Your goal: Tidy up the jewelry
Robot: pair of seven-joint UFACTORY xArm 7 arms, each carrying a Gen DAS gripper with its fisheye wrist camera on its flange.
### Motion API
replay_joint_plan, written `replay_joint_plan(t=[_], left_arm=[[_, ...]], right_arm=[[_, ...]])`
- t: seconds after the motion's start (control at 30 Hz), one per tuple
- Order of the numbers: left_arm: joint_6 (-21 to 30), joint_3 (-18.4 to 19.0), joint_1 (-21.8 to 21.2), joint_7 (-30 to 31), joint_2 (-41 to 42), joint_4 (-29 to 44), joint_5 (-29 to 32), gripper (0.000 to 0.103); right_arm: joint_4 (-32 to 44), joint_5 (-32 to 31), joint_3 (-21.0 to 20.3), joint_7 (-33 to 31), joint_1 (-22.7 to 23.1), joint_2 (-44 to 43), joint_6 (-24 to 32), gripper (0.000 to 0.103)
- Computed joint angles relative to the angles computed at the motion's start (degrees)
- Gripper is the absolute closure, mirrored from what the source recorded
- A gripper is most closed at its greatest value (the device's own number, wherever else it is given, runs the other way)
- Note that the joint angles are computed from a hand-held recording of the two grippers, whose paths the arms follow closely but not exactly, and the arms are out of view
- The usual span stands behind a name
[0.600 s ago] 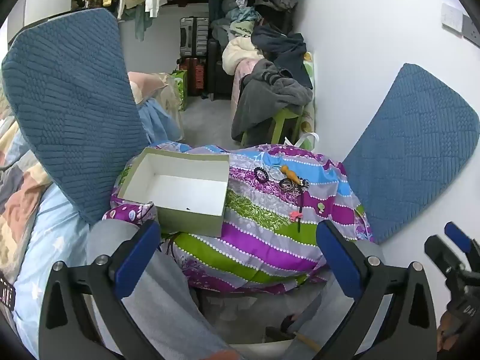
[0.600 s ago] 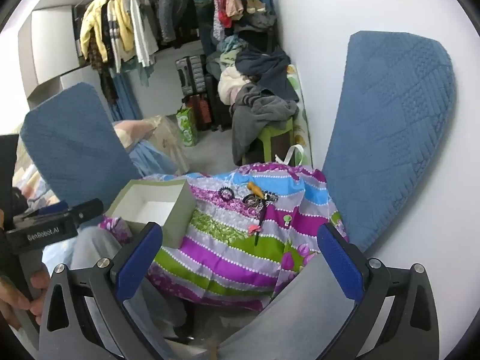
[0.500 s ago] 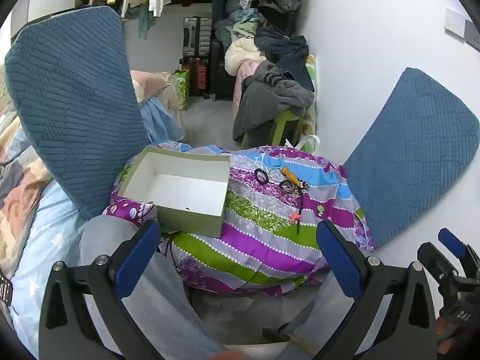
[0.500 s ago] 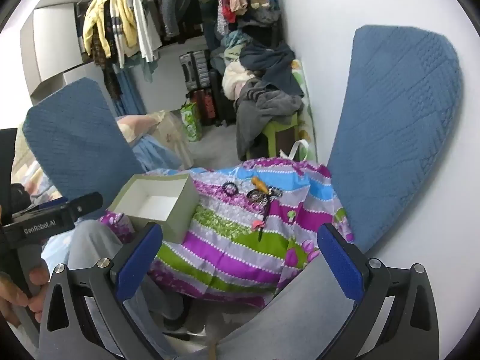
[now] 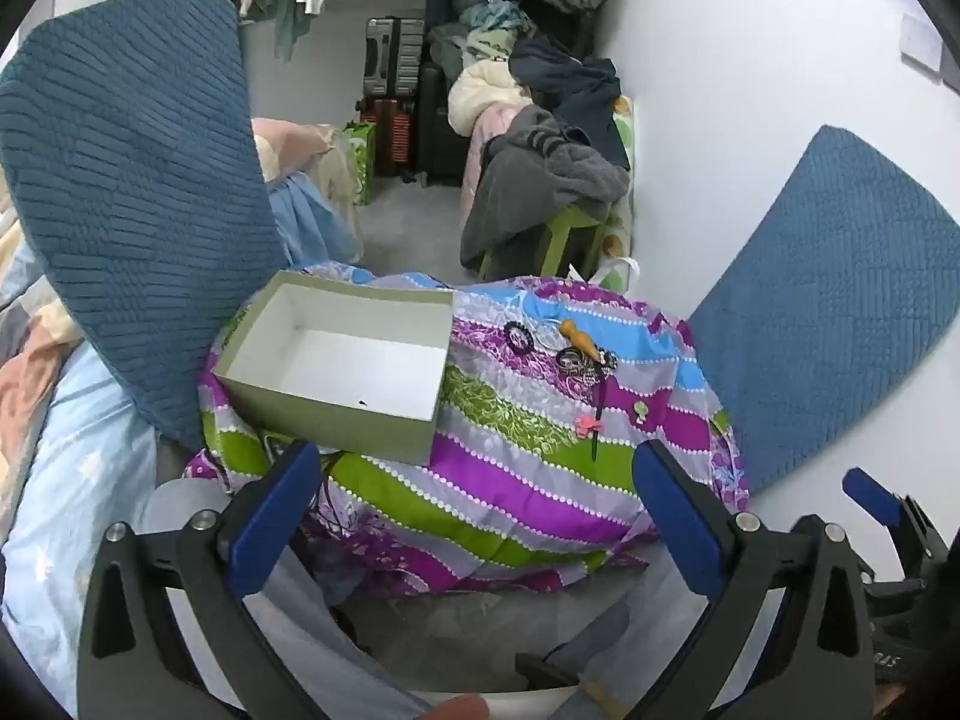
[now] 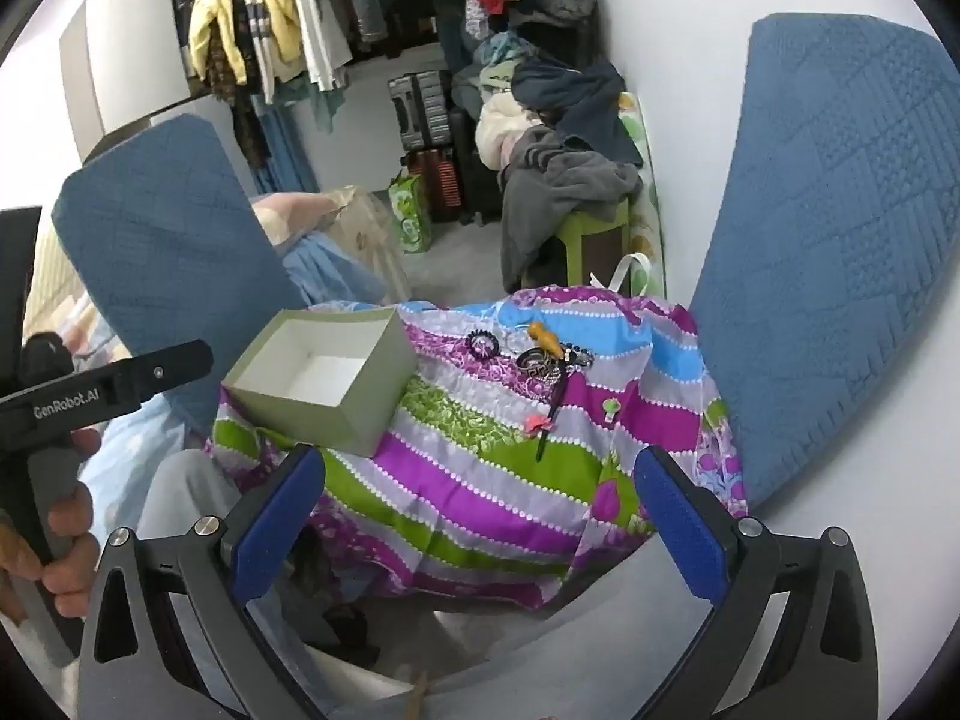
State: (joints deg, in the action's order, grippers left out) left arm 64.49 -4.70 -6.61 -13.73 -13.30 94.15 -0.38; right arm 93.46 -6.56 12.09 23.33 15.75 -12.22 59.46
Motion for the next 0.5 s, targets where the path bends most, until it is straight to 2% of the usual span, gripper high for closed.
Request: replay_joint_plan(t=[0.17, 0.3, 0.5], left_arm=[[-2.7, -0.9, -0.3, 0.9, -0.6, -1.3, 2.5, 0.0], [-2.4, -0.9, -0.6, 3.2, -0.3, -0.8, 3.3, 0.0], [-2.9, -0.1, 0.4, 2.1, -1.6, -3.3, 2.9, 0.0]], right_arm=[[-2.4, 0.9, -0.7, 0.4, -0.3, 0.2, -2.0, 0.0], [-2.4, 2.2, -1.0, 1.3, -0.3, 0.9, -1.5, 0.0], [-2.7, 1.3, -0.7, 2.5, -0.2, 0.7, -0.9, 0.0]])
